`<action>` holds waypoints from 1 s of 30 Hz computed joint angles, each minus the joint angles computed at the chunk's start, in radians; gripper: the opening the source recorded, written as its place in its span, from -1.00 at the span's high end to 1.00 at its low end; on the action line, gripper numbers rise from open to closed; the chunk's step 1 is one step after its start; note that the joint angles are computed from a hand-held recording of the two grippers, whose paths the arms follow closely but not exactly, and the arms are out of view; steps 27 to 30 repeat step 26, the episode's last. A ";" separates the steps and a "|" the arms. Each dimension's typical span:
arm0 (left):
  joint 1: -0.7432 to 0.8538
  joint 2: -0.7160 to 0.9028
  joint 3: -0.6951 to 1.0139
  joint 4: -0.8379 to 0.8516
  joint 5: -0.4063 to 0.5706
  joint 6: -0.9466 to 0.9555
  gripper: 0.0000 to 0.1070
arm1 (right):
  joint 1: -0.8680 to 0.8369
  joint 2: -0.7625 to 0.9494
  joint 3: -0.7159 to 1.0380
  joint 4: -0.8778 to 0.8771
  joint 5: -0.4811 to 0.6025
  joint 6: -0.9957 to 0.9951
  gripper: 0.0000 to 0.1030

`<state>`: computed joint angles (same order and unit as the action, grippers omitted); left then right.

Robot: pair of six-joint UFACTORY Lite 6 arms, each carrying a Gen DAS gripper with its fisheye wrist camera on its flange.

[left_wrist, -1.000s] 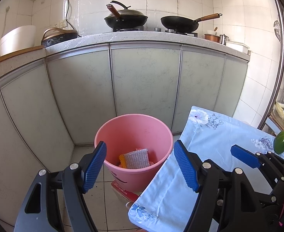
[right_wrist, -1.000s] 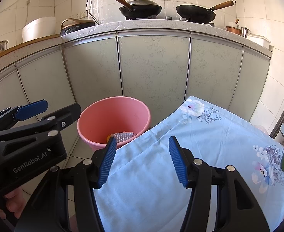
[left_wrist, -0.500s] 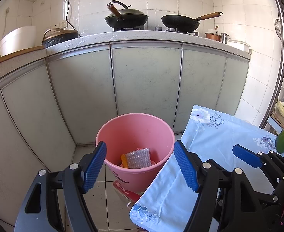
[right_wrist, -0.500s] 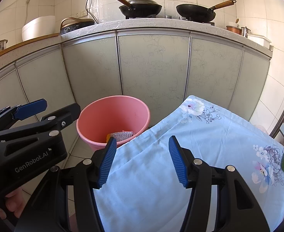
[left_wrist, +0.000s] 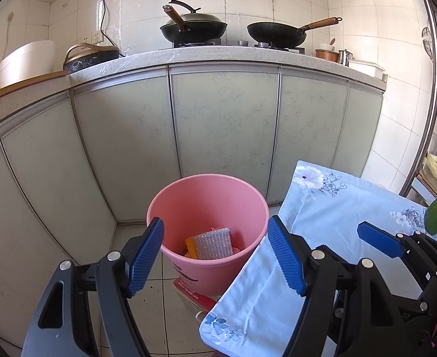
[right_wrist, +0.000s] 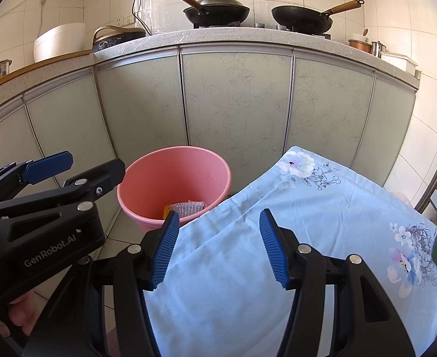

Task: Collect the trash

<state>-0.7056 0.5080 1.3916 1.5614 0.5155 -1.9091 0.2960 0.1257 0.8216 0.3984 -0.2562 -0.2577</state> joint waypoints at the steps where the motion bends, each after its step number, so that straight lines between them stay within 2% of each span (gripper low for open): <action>1: 0.001 0.002 0.004 -0.004 -0.001 0.005 -0.32 | 0.000 0.001 0.002 0.000 0.001 0.000 -0.10; 30: 0.002 0.065 0.076 -0.077 -0.001 0.088 -0.32 | -0.047 0.032 0.002 -0.174 0.002 0.155 -0.10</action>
